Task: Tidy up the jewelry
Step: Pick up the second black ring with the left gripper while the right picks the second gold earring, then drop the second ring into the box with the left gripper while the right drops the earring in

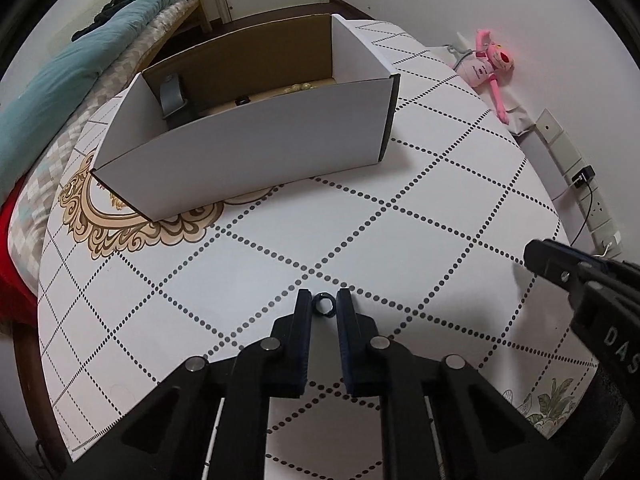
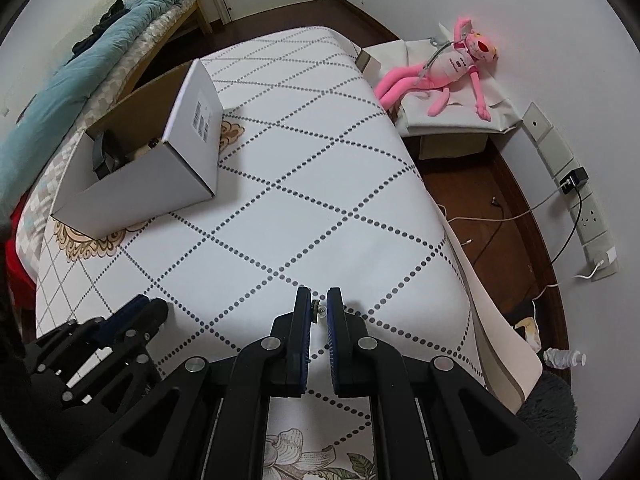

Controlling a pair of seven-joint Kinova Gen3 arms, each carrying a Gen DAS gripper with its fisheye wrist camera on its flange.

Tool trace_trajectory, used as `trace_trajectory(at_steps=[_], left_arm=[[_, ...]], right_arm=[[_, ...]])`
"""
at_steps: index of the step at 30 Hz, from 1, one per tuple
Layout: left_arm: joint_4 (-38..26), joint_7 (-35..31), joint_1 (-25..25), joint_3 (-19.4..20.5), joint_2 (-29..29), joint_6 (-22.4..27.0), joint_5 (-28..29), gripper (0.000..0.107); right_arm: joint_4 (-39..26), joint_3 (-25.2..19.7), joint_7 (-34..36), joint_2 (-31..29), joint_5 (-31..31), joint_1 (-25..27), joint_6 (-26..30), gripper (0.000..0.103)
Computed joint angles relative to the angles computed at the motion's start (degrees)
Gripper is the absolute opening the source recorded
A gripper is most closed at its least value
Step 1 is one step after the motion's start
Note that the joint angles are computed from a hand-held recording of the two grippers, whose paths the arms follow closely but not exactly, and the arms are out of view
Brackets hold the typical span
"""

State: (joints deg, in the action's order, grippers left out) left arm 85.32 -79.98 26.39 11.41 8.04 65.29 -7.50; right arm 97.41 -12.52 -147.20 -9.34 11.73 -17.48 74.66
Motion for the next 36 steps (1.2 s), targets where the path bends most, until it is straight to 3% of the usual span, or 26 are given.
trace_trajectory(at_steps=[8,14,20,25,32,34,36], left_arm=[[-2.49,-3.29,-3.46,-0.8,-2.24,1.56,5.48,0.01],[-12.73,-7.26,-8.13,-2.7,-1.63,5.69,10.84,0.01],[-28.64,-7.78,-10.03,-3.7,6.85,12.85,9.81,0.01],[-40.69,-7.9,-11.48,-4.18,16.01,21.7,12.65,0.01],[-51.03,-7.6,-8.61,-6.28,22.53,29.36,9.51,0.014],[-53.14,-7.32,-8.32,-6.85,23.53,30.67,8.81,0.023],[-52.97,-6.88,-8.33,-7.31,23.21,29.89,8.46,0.044]], right_arm=[[-3.94,0.01,1.41,-0.67,-0.04,0.12,-0.28,0.008],[-11.78,2.15,7.31,2.73,-2.04,0.74,-1.61,0.008],[-23.16,5.95,16.42,11.45,-7.72,1.84,-1.55,0.008],[-34.15,8.21,23.84,20.84,-13.17,3.5,3.99,0.008],[-42.35,9.29,28.63,28.52,-16.82,5.49,11.8,0.011],[-43.13,9.62,29.02,29.17,-16.18,5.15,12.64,0.026],[-43.34,9.86,29.04,29.21,-15.87,4.99,12.65,0.042]])
